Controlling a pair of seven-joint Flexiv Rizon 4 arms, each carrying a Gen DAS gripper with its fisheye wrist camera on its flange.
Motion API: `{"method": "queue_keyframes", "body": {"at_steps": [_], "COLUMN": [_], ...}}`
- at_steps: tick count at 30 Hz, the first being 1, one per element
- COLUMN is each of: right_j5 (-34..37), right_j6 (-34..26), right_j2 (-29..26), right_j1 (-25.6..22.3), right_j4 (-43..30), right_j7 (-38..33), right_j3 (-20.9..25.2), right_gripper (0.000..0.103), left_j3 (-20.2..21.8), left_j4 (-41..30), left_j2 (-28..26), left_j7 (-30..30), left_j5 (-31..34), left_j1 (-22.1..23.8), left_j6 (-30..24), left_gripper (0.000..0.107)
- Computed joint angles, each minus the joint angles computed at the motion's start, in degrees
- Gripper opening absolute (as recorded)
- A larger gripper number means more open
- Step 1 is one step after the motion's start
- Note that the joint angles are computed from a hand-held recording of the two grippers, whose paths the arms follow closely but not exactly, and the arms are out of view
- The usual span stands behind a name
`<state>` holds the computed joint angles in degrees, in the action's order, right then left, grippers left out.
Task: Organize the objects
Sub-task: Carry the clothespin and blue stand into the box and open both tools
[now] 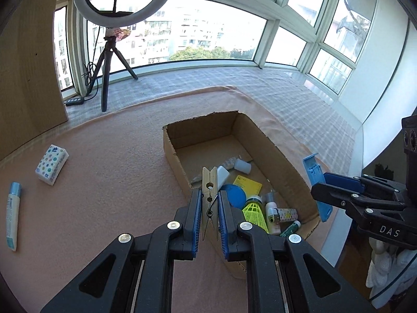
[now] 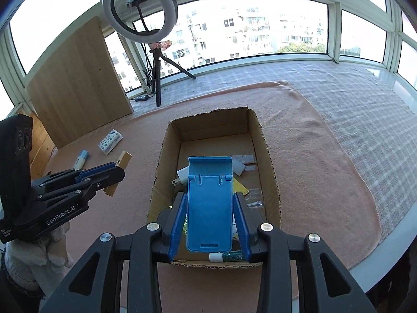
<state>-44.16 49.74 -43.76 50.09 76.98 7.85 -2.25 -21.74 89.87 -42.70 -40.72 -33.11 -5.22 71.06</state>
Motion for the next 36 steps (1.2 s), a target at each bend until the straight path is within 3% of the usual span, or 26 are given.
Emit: {"method": "queue_keyframes", "body": {"at_steps": [11, 28, 30, 32, 34, 36], "right_j5": [1.26, 2.48, 2.33, 1.84, 1.61, 1.45], "right_j6": [2.57, 2.9, 3.15, 3.38, 2.8, 2.05], "right_j2": [0.84, 0.65, 0.71, 0.93, 1.04, 1.0], "right_j1": [-1.56, -1.88, -1.81, -1.61, -1.37, -1.26], "right_j4": [3.87, 4.14, 4.3, 4.62, 4.51, 4.16], "right_j7": [0.82, -0.28, -0.19, 0.32, 0.52, 0.43], "right_j3": [0.81, 0.91, 0.79, 0.46, 0.36, 0.45], "right_gripper": [0.033, 0.033, 0.033, 0.042, 0.051, 0.052], "left_j3": [4.14, 4.53, 4.6, 4.42, 3.69, 3.47], "left_j4": [-7.12, -9.47, -9.5, -9.27, -8.65, -8.31], "left_j2": [-5.02, -6.53, -6.45, -6.28, -6.01, -5.74], "left_j7": [-4.81, -7.03, -7.09, -7.08, -6.7, -6.37], "left_j5": [5.63, 8.09, 8.2, 8.1, 7.66, 7.59], "left_j1": [-5.51, -5.92, -5.91, -5.77, -5.29, -5.14], "left_j6": [-3.97, -4.98, -5.05, -4.66, -3.82, -3.47], "left_gripper": [0.013, 0.013, 0.021, 0.055, 0.06, 0.06]}}
